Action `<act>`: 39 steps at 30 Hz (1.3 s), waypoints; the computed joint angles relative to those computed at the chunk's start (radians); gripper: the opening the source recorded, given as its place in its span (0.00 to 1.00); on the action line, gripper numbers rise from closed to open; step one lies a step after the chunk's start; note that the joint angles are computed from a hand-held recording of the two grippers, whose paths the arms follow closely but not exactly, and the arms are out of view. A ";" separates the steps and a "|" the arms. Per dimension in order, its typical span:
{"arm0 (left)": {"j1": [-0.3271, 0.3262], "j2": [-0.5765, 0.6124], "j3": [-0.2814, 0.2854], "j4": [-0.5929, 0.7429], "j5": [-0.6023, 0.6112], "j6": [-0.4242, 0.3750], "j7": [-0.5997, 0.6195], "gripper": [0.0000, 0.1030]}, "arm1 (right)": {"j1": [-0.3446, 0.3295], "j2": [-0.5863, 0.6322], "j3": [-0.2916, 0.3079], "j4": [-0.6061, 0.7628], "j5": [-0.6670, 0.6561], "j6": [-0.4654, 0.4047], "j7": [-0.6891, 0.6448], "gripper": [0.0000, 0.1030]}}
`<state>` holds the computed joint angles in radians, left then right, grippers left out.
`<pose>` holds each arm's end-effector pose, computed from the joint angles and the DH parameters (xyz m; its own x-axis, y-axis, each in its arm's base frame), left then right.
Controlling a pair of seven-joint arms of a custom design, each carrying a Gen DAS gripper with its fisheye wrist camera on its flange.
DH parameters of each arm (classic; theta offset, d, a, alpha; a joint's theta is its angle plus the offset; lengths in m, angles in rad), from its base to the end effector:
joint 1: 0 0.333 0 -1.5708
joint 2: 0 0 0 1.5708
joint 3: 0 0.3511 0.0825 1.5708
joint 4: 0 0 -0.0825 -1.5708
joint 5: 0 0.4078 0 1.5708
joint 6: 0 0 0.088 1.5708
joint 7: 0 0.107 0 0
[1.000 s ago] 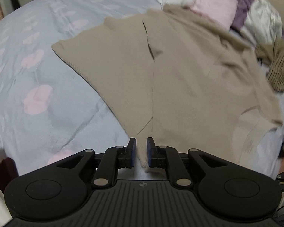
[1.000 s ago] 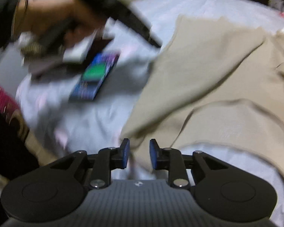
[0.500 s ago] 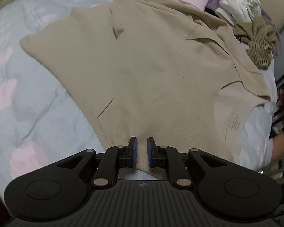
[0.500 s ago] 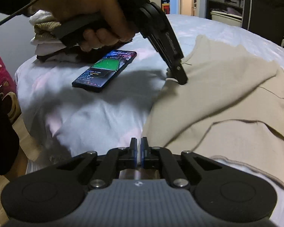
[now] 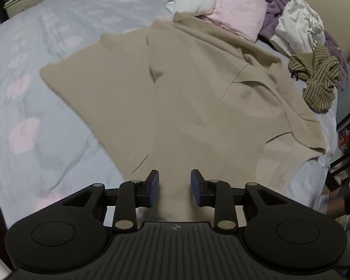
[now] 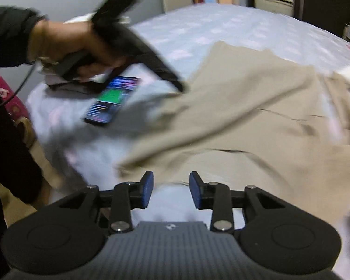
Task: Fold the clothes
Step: 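Open both grippers and lift them off the folded sweater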
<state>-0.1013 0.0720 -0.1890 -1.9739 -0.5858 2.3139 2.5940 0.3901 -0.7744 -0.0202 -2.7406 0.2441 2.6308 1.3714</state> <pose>0.5940 -0.1861 0.4880 -0.8355 -0.5351 0.1249 -0.5160 0.6859 -0.5132 0.3349 0.1227 0.5300 0.4220 -0.8992 -0.1152 -0.7344 -0.2646 -0.6250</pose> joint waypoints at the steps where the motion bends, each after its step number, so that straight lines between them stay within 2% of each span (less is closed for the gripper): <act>1: -0.005 -0.001 -0.005 -0.001 0.000 0.006 -0.004 0.32 | -0.040 -0.007 -0.019 0.026 -0.025 -0.056 -0.004 0.38; 3: -0.019 -0.001 -0.016 -0.005 0.002 0.028 -0.011 0.38 | -0.110 0.004 -0.044 0.076 -0.060 -0.124 -0.010 0.42; 6: -0.045 0.005 -0.032 -0.007 0.010 0.065 -0.028 0.40 | -0.208 0.064 -0.071 0.149 -0.090 -0.155 0.000 0.51; 12: -0.086 0.047 -0.067 0.043 -0.013 0.077 -0.051 0.40 | -0.331 0.228 -0.110 0.228 -0.056 -0.070 0.090 0.54; 17: -0.113 0.120 -0.099 0.145 -0.034 0.071 -0.079 0.42 | -0.347 0.309 -0.180 0.251 0.036 -0.056 0.051 0.53; 20: -0.124 0.177 -0.119 0.211 -0.043 0.068 -0.118 0.45 | -0.356 0.331 -0.197 0.255 0.090 -0.051 0.017 0.53; 24: -0.154 0.252 -0.130 0.283 0.032 0.088 -0.186 0.45 | -0.351 0.338 -0.220 0.245 0.173 -0.050 -0.049 0.53; 32: -0.171 0.322 -0.174 0.355 0.068 0.100 -0.326 0.45 | -0.395 0.376 -0.230 0.239 0.266 -0.146 -0.073 0.53; 34: -0.170 0.322 -0.189 0.353 0.061 0.092 -0.322 0.45 | -0.400 0.387 -0.241 0.246 0.308 -0.194 -0.080 0.48; 36: -0.175 0.316 -0.199 0.344 0.062 0.090 -0.312 0.45 | -0.415 0.406 -0.243 0.261 0.331 -0.255 -0.073 0.24; 37: -0.179 0.312 -0.201 0.338 0.064 0.091 -0.307 0.45 | -0.432 0.415 -0.235 0.274 0.318 -0.289 -0.050 0.03; 39: -0.184 0.304 -0.205 0.326 0.066 0.090 -0.296 0.45 | -0.452 0.408 -0.230 0.289 0.323 -0.322 -0.046 0.03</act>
<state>-0.2856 0.3756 -0.3941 -1.6478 -0.5195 2.4037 2.2983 -0.0617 -0.3659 -0.2502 -2.4516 0.5673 2.3091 1.3255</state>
